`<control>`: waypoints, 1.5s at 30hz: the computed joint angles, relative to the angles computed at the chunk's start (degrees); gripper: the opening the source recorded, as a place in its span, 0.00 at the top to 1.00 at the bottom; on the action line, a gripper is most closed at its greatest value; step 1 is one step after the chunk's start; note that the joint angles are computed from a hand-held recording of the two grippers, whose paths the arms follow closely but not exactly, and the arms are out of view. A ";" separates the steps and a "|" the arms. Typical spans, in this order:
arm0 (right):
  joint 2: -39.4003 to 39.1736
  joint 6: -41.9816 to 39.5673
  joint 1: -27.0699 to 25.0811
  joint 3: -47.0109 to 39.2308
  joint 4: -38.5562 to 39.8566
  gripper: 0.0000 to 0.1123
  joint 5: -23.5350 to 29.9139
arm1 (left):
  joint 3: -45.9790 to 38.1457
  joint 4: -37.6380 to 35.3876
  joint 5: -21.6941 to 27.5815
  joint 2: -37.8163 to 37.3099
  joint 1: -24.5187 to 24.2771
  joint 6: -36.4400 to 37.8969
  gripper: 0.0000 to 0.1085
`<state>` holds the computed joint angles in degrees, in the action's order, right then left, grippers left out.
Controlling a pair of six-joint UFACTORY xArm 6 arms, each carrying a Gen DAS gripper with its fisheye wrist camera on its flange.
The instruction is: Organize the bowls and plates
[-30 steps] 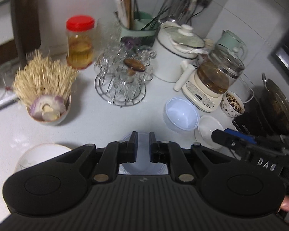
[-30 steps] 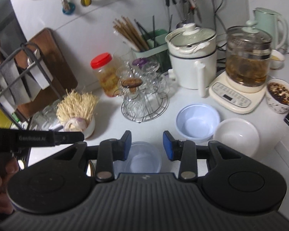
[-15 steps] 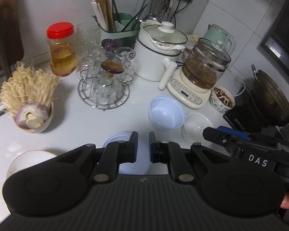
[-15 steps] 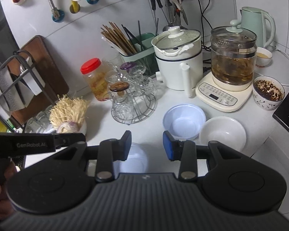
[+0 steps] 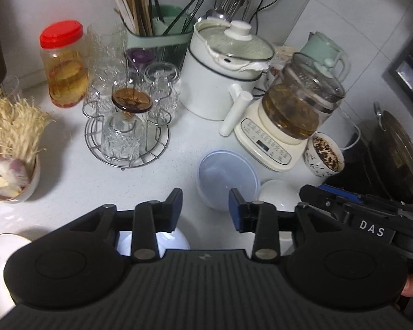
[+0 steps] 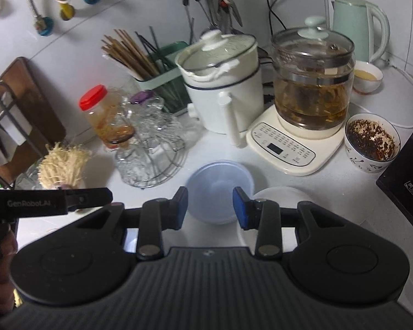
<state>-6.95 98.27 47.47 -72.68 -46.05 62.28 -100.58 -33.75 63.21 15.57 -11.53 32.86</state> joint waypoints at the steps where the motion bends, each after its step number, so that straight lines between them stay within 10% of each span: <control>1: -0.58 -0.36 -0.97 1.03 0.67 0.65 -0.99 | -1.17 0.48 0.11 1.20 -0.46 -1.03 0.59; 24: 2.76 -24.94 -20.34 10.51 18.72 0.65 -24.74 | -25.39 10.09 6.46 25.94 -6.64 -19.38 0.60; 34: 7.73 -30.45 -22.43 9.72 24.04 0.81 -28.57 | -31.54 11.50 7.73 31.04 -7.26 -22.51 0.88; 45: 7.97 -30.34 -22.23 10.89 24.87 0.93 -31.54 | -27.72 10.30 5.12 28.57 -7.18 -23.39 0.93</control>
